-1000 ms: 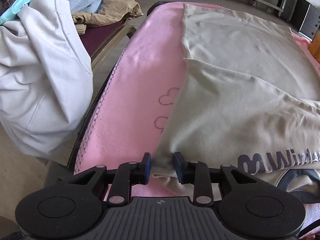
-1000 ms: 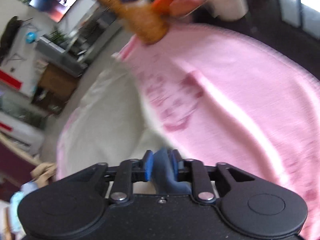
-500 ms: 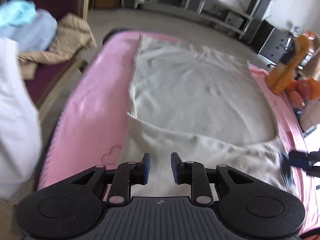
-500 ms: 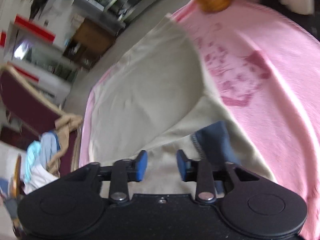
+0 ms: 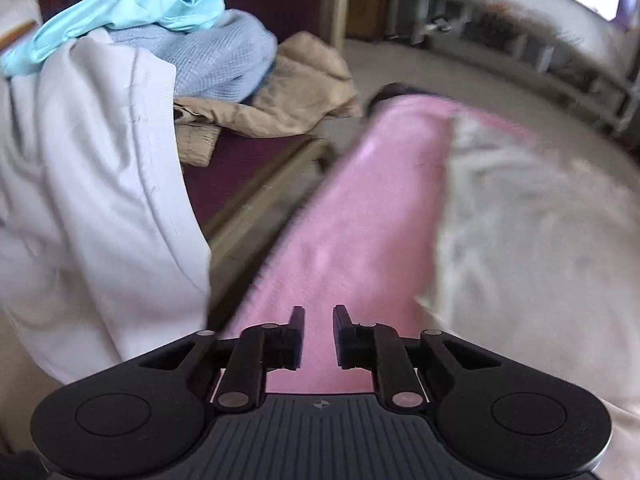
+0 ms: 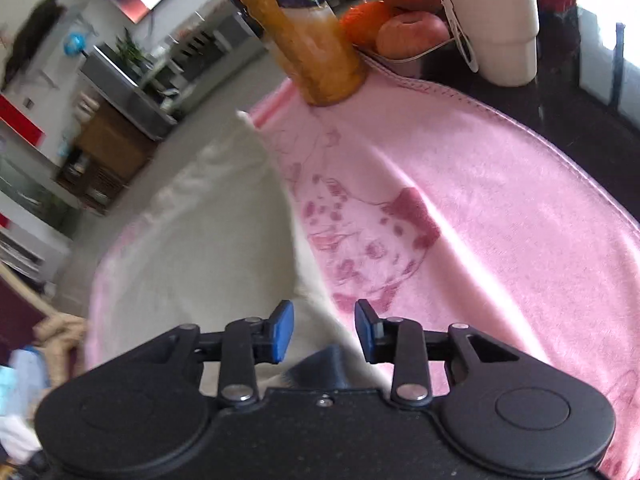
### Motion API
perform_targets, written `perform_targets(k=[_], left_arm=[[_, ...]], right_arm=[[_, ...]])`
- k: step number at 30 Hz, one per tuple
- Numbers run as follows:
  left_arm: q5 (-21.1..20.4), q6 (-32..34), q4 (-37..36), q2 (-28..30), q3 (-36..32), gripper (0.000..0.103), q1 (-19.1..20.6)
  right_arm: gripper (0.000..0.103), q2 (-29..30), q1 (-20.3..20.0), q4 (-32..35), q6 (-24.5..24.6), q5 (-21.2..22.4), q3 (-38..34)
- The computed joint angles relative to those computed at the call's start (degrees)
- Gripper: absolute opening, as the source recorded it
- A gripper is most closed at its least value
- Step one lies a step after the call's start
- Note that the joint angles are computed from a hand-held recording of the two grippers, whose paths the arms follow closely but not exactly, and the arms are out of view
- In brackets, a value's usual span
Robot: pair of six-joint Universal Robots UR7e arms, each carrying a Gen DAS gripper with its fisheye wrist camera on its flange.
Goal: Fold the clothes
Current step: 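Open the right gripper and release the hem onto the sweatshirt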
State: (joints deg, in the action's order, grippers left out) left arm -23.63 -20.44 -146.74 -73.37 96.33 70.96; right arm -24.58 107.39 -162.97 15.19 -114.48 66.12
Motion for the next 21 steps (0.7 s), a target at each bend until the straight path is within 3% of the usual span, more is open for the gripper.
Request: perform_targets(k=[5,6,11,13,17,21], left_arm=[[-17.51,7.83,-2.35,-2.47,3.74,0.02,-1.2],[-19.37,9.82,-1.9,-1.57,3.31,0.02,-1.28],[-30.76,13.39,3.65,2.54,-0.82,0.011,-0.02],[-30.46,13.16,5.53,4.37,-2.71,0.012,0.57],[-26.93,7.47,1.83,5.49,-4.09,0.013,2.28],[-22.9,-2.85,-1.92,3.6,-3.94,0.013,4.58]], right_arm=[[0.03,-2.98,-2.15,-0.08,3.49,14.51,6.0],[0.023,-2.44,-2.66,1.05,3.31,18.22,5.58],[0.022,2.54,-3.43,12.42,2.47,30.23,-0.7],[0.023,4.69,-3.46,17.31,1.21,33.27,-3.8],[0.018,7.07,-3.5,18.7,4.05,29.46,-7.28],[0.016,4.03,-6.03,5.51,14.88,28.36,-0.56]])
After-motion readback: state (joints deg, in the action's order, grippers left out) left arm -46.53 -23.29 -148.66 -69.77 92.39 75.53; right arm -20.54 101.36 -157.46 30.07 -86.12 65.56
